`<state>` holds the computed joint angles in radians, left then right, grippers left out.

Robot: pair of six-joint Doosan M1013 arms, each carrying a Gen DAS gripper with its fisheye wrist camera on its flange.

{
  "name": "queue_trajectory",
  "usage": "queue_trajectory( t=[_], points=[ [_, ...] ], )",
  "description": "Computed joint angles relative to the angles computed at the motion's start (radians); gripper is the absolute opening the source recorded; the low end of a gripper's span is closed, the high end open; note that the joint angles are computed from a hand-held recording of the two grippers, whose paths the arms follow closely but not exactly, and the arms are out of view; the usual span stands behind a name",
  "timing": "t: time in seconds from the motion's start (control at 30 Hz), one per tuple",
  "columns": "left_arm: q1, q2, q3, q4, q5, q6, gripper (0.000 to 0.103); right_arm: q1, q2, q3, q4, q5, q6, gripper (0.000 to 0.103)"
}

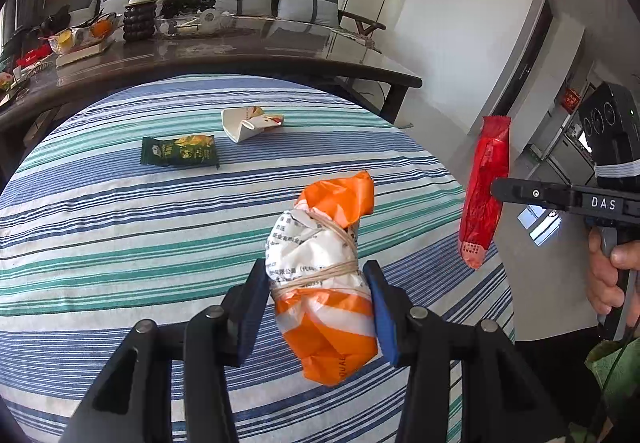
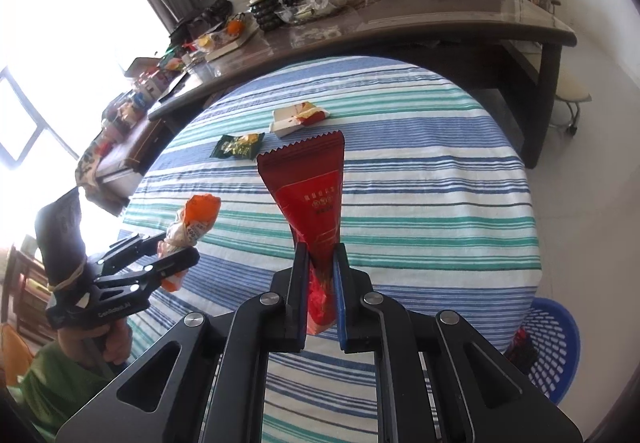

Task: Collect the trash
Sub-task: 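Carry both items over the blue wastebasket and open both grippers to drop them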

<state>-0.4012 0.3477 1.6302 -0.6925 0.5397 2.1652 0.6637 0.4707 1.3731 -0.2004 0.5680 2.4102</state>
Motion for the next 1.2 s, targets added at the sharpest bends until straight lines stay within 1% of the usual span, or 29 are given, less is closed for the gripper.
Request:
queue_trajectory(
  t=[0.1, 0.2, 0.3, 0.37, 0.43, 0.6, 0.73, 0.87, 0.97, 1.03, 1.07, 1.1, 1.13, 1.17, 1.2],
  points=[
    [-0.043, 0.002, -0.015, -0.014, 0.024, 0.011, 0.048, -0.002, -0.051, 0.061, -0.069, -0.031, 0.085, 0.01],
    [-0.089, 0.011, -0.036, -0.028, 0.052, 0.013, 0.048, -0.004, -0.11, 0.13, -0.149, -0.033, 0.171, 0.01],
    [-0.139, 0.024, -0.06, -0.044, 0.076, 0.025, 0.048, -0.008, -0.164, 0.196, -0.22, -0.004, 0.255, 0.01],
    [-0.171, 0.036, -0.079, -0.048, 0.093, 0.023, 0.048, -0.012, -0.192, 0.236, -0.259, 0.031, 0.304, 0.01],
    [-0.203, 0.051, -0.1, -0.051, 0.108, 0.023, 0.048, -0.02, -0.216, 0.279, -0.281, 0.054, 0.351, 0.01],
    [-0.274, 0.099, -0.153, -0.003, 0.125, -0.026, 0.048, -0.053, -0.259, 0.383, -0.269, 0.043, 0.428, 0.01],
    [-0.308, 0.148, -0.192, 0.039, 0.149, -0.078, 0.048, -0.079, -0.273, 0.448, -0.236, 0.019, 0.449, 0.01],
    [-0.33, 0.191, -0.218, 0.076, 0.165, -0.121, 0.048, -0.099, -0.283, 0.498, -0.208, -0.011, 0.466, 0.01],
    [-0.342, 0.214, -0.226, 0.094, 0.166, -0.149, 0.049, -0.111, -0.29, 0.53, -0.194, -0.033, 0.475, 0.01],
    [-0.356, 0.214, -0.215, 0.102, 0.113, -0.12, 0.05, -0.121, -0.297, 0.554, -0.176, -0.056, 0.468, 0.01],
    [-0.358, 0.221, -0.22, 0.08, 0.118, -0.091, 0.05, -0.127, -0.297, 0.561, -0.156, -0.069, 0.45, 0.012],
    [-0.358, 0.233, -0.234, 0.062, 0.145, -0.08, 0.051, -0.134, -0.298, 0.57, -0.126, -0.088, 0.425, 0.017],
    [-0.36, 0.247, -0.253, 0.07, 0.176, -0.101, 0.057, -0.138, -0.299, 0.578, -0.103, -0.104, 0.411, 0.018],
    [-0.363, 0.257, -0.268, 0.091, 0.191, -0.134, 0.061, -0.142, -0.301, 0.584, -0.092, -0.116, 0.412, 0.028],
    [-0.365, 0.262, -0.275, 0.105, 0.195, -0.156, 0.061, -0.145, -0.304, 0.59, -0.092, -0.125, 0.427, 0.043]
  ],
)
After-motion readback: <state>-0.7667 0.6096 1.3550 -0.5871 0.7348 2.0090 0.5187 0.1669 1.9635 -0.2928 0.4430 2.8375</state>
